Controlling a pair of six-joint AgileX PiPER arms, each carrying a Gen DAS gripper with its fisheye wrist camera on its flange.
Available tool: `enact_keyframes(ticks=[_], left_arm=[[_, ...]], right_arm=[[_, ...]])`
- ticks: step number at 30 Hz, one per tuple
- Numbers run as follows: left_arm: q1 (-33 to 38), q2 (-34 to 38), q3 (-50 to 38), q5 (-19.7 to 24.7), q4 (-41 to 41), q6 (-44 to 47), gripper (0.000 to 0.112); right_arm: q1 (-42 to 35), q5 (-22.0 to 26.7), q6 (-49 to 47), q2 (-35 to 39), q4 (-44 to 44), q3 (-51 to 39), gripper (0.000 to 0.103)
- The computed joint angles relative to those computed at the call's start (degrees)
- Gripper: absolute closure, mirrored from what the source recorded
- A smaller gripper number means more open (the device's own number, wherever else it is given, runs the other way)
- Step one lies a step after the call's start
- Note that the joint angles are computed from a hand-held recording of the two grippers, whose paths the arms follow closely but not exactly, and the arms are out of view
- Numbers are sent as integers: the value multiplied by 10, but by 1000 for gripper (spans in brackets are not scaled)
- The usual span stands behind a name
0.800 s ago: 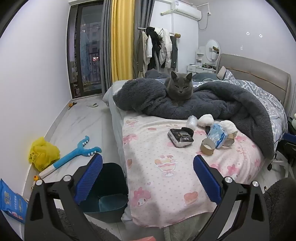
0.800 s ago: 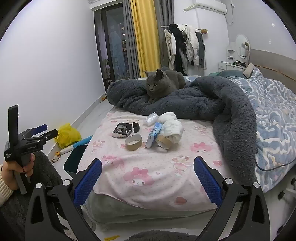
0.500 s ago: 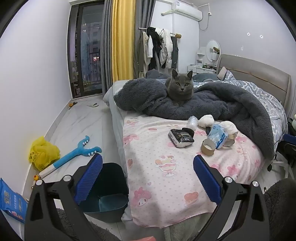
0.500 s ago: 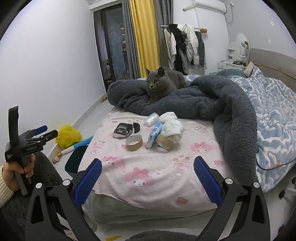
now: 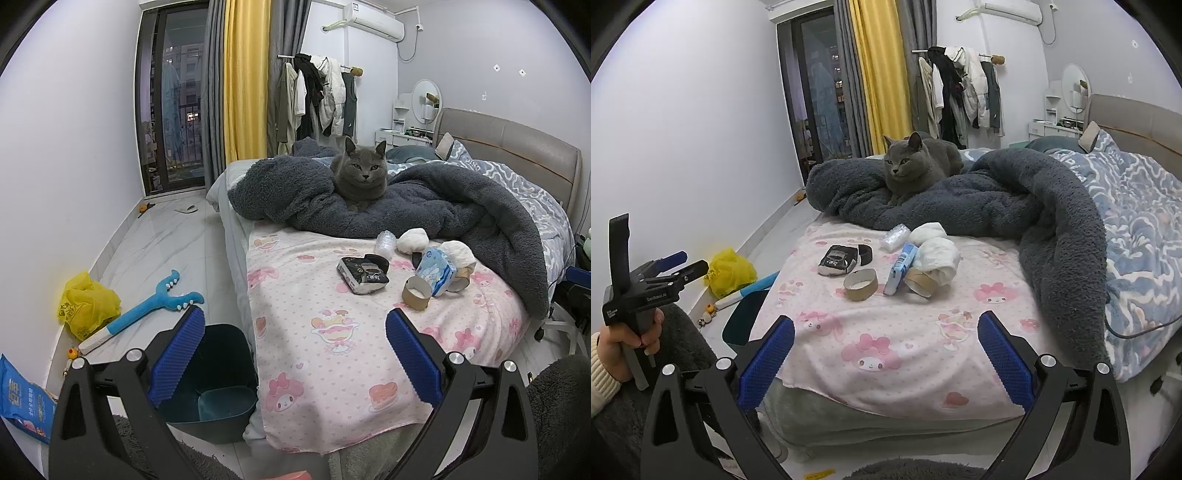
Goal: Collect trash
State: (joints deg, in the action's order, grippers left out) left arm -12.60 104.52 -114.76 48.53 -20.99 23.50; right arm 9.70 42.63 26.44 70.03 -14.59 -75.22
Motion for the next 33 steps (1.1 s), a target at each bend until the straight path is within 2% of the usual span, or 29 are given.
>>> enact_keyframes(ticks=[33], left_arm=[[0, 0, 0, 0, 1, -1, 12]], right_arm=[[2, -3, 3, 4, -2, 0, 3]])
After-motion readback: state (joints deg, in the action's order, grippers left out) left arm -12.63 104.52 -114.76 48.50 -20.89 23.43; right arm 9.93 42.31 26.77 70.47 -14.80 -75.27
